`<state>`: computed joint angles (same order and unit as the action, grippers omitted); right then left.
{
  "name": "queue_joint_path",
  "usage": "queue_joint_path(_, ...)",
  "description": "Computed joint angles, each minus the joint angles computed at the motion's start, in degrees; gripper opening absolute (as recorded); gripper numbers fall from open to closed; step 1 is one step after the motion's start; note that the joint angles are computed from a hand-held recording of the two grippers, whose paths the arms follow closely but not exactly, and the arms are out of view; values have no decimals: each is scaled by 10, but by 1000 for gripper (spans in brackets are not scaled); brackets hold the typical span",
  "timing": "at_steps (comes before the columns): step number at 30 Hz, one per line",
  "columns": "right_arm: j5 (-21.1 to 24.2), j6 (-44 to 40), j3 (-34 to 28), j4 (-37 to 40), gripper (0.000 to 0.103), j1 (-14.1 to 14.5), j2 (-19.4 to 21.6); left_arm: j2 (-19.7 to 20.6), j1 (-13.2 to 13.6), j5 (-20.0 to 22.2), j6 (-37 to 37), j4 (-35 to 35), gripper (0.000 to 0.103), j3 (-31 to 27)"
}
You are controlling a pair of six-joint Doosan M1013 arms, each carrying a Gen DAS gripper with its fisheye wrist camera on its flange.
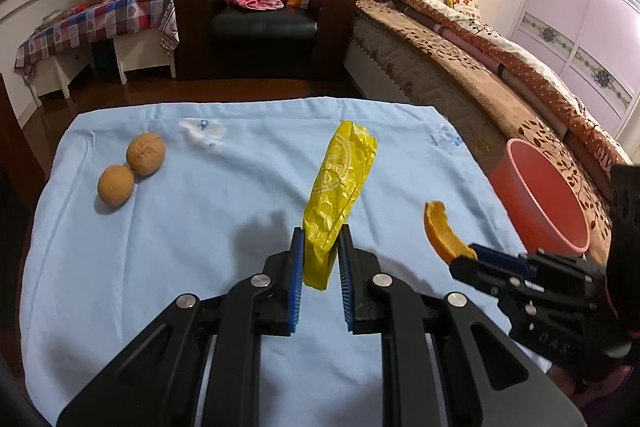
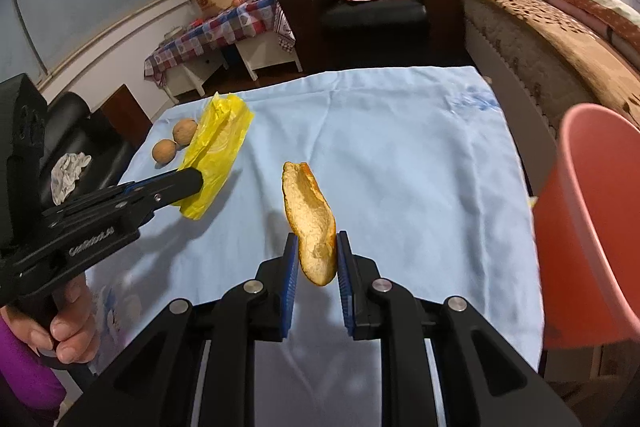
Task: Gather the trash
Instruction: 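Grasp the yellow plastic wrapper with the left tool while the right tool grasps the orange peel, then carry the wrapper and orange peel to the pink bucket and open both tools inside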
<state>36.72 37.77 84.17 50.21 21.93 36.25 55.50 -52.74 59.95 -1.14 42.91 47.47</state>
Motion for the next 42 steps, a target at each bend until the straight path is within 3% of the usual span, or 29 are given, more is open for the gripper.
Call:
queue_joint_path(20, -31, -98, 72, 113, 18, -32, -48, 89, -22, 141, 52, -19, 16, -190)
queue_joint_path(34, -34, -131, 90, 155, 19, -46, -58, 156, -28, 200, 116, -41, 16, -320)
queue_joint_path(42, -33, -140, 94, 166, 19, -49, -59, 174, -29, 217, 135, -43, 16, -356)
